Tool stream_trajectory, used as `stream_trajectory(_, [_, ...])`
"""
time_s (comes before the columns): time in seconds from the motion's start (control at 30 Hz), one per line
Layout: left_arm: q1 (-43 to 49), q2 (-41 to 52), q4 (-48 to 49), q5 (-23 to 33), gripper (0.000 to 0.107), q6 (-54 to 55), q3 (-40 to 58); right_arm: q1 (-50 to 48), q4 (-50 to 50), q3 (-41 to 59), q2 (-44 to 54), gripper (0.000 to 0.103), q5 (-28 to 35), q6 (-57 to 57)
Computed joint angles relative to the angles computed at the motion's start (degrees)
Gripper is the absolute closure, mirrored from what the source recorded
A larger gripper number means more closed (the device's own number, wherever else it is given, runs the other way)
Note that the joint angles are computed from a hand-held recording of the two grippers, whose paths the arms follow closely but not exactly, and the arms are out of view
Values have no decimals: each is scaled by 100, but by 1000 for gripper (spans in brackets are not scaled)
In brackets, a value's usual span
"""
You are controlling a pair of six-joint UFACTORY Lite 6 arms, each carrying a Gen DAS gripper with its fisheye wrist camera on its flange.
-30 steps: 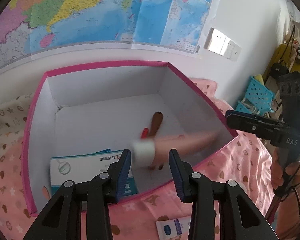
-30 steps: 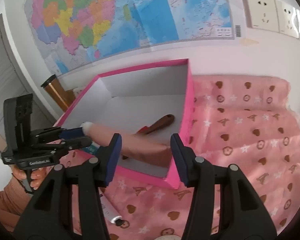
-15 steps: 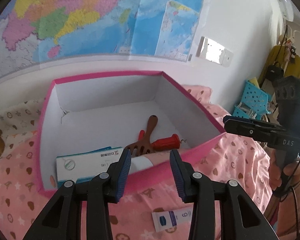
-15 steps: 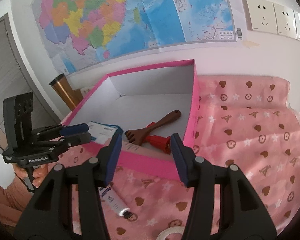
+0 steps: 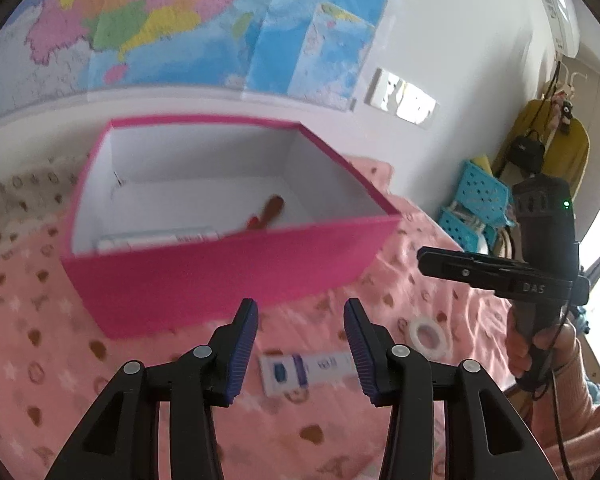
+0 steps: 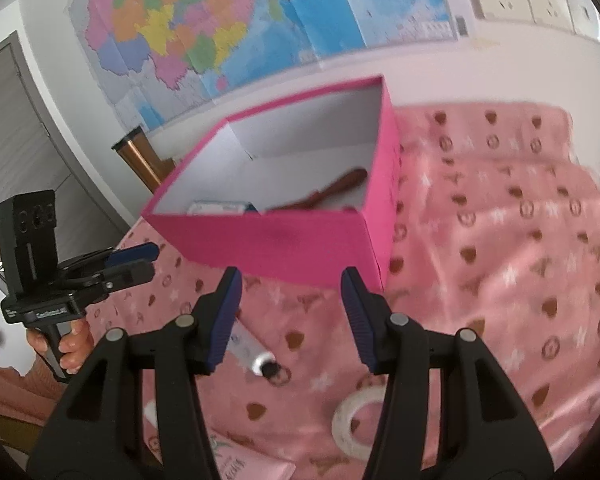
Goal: Organize rigid objects
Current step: 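Open the right gripper and withdraw toward the white tape roll, then grasp the white tape roll by its rim with the right gripper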
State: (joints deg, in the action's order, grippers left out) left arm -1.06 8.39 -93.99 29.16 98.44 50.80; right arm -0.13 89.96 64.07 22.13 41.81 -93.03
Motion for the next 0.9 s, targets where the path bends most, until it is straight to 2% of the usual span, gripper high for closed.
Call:
stream_trajectory(0.3, [-435, 329, -182, 74, 62, 80, -196, -262, 243, -775, 26, 50, -438, -445])
stream_trajectory(0.6, [-878, 466, -239, 31, 62, 130, -302, -728, 245, -1244, 17, 50, -599, -736])
stream_trajectory(0.83, [-1161, 511, -244, -69, 62, 96, -272, -554, 541, -1438, -3, 50, -896, -1211])
stream_trajectory(0.9, [-1220, 490, -249, -112, 62, 97, -296, -465, 676, -1478, -18, 54, -995, -1375])
